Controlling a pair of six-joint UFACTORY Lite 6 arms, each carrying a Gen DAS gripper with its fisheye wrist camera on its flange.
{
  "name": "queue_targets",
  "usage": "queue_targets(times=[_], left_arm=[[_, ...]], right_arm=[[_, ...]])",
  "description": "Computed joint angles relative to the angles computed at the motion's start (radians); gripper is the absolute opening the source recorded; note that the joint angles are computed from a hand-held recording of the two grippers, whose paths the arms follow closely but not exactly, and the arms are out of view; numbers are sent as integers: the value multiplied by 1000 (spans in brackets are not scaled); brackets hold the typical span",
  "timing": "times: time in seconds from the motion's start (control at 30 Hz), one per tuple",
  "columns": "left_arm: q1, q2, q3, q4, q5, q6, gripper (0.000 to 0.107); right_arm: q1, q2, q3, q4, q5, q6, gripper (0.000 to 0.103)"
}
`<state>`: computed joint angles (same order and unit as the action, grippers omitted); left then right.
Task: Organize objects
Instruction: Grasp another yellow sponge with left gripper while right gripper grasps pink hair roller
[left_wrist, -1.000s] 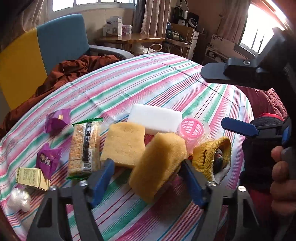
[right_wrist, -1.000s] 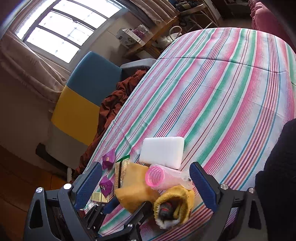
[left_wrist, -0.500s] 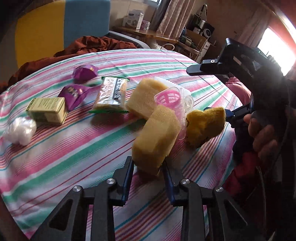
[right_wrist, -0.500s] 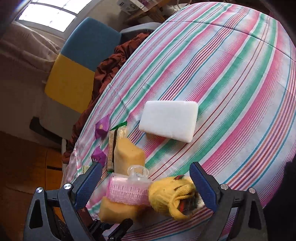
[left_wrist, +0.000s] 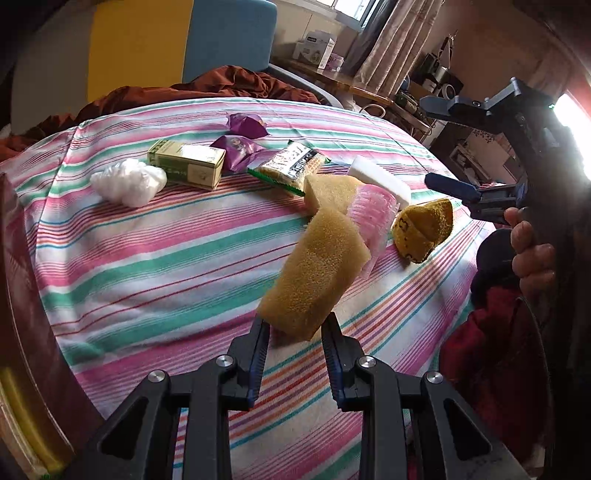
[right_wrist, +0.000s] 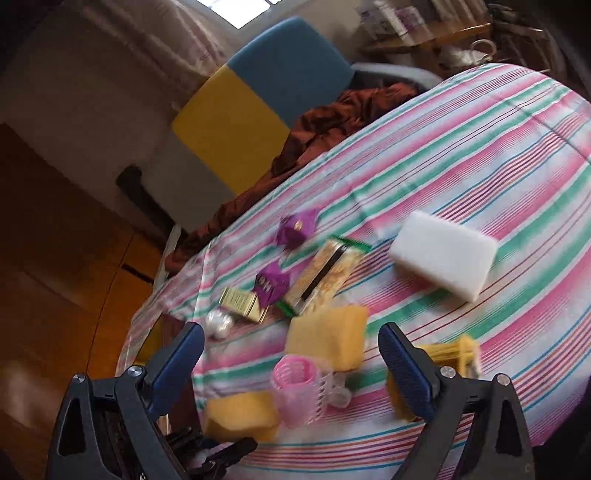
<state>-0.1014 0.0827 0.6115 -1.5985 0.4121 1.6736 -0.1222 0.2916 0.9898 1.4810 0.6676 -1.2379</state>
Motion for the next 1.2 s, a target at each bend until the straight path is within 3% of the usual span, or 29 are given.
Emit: queue_targets(times=[0.13, 0.2, 0.27, 0.33, 0.4, 0.5, 0.67, 0.73, 0.77, 0.87, 0.93, 1.03, 1.1, 1.2], left_arm=[[30, -48, -56, 15, 9, -3, 26], [37, -58, -69, 10, 9, 3, 26], [50, -61, -71, 13, 13, -1, 26], [71, -60, -64, 12, 31, -8, 38], [91, -59, -48, 11, 76, -20, 77], [81, -86, -43, -32, 98, 9, 83], [0, -24, 30, -142, 29, 96, 81], [-20, 15, 63, -175, 25, 119, 70], [-31, 42, 85, -167, 20, 113, 53], [-35, 61, 87, -182, 24, 139, 46], [-20, 51, 73, -182, 26, 149, 44], [20, 38, 47, -132, 49, 111, 40], [33, 16, 22, -111, 51, 103, 37], [56, -34, -25, -65, 65, 76, 35]], right_arm=[[120, 47, 51, -163, -29, 78, 96], [197, 62, 71, -305, -129, 208, 95], [217, 70, 73, -323, -160, 230, 94], [210, 99, 91, -369, -179, 305, 94], [183, 129, 114, -358, -160, 324, 94], [171, 154, 140, -427, -138, 397, 94], [209, 168, 161, -521, -173, 468, 85], [220, 179, 172, -566, -183, 511, 76], [224, 191, 184, -600, -183, 545, 65], [223, 189, 185, -620, -203, 561, 53], [213, 164, 164, -590, -227, 540, 52], [153, 76, 83, -357, -271, 349, 52], [95, 39, 41, -184, -240, 209, 52], [-24, 37, 8, 50, 29, -36, 52]])
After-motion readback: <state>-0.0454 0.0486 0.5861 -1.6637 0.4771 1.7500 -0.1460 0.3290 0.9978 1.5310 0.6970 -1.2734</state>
